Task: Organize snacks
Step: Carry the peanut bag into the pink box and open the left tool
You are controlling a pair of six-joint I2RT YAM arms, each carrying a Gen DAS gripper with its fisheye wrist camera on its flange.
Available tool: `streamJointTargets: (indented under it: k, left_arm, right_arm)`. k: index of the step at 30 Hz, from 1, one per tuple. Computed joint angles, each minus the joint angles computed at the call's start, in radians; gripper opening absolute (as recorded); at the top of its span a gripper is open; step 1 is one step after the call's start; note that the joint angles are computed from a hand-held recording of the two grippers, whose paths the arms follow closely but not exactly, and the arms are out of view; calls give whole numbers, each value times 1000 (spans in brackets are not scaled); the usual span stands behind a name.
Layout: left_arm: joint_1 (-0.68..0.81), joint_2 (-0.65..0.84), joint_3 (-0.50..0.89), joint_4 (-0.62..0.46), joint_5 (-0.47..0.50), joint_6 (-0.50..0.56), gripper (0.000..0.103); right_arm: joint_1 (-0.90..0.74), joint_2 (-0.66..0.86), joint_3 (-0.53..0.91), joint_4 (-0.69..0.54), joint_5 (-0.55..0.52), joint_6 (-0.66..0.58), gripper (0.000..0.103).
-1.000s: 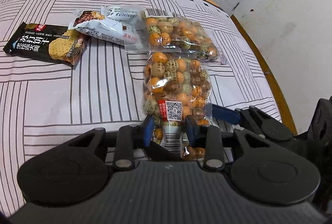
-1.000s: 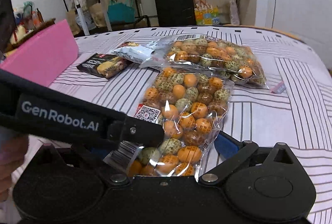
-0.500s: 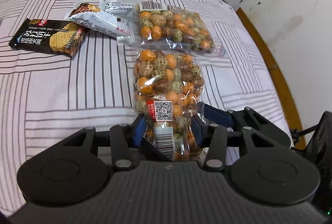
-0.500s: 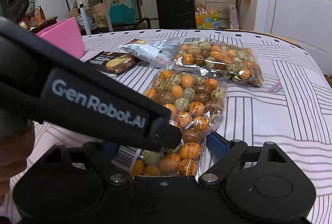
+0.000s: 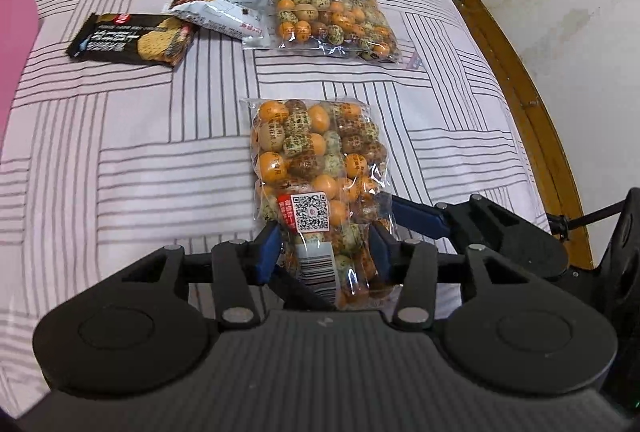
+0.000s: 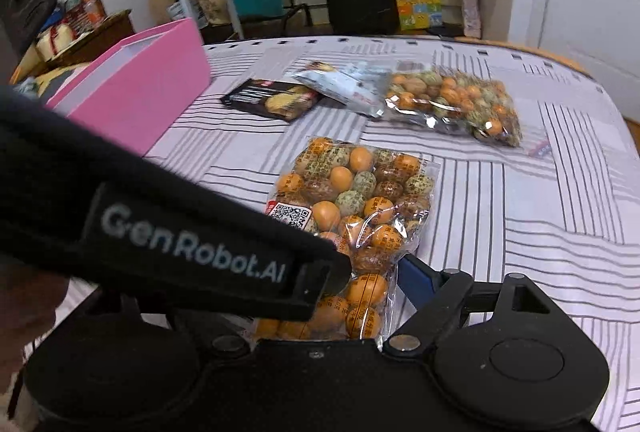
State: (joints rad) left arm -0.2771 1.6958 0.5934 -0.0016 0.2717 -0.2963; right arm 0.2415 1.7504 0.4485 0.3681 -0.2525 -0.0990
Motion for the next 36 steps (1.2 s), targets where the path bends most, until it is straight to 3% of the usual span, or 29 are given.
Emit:
streamJointTargets:
  k: [12, 18, 24, 28, 36]
  left_arm:
    - [143, -369, -119, -271, 57, 94, 45]
    - [284, -569, -170, -405, 100, 164, 45]
    - [452, -766, -161, -615, 150, 278, 45]
    - [628, -809, -127, -756, 225, 414, 45]
    - [937, -781, -38, -858, 332, 636, 45]
  right_arm:
    - [155, -290, -33, -230, 44, -27, 86]
    - [270, -373, -10, -306, 93, -3, 86]
    - [368, -442, 75, -469, 122, 21, 86]
    - [444, -460, 109, -516, 154, 32, 86]
    - [562, -387, 239, -509, 214, 25, 86]
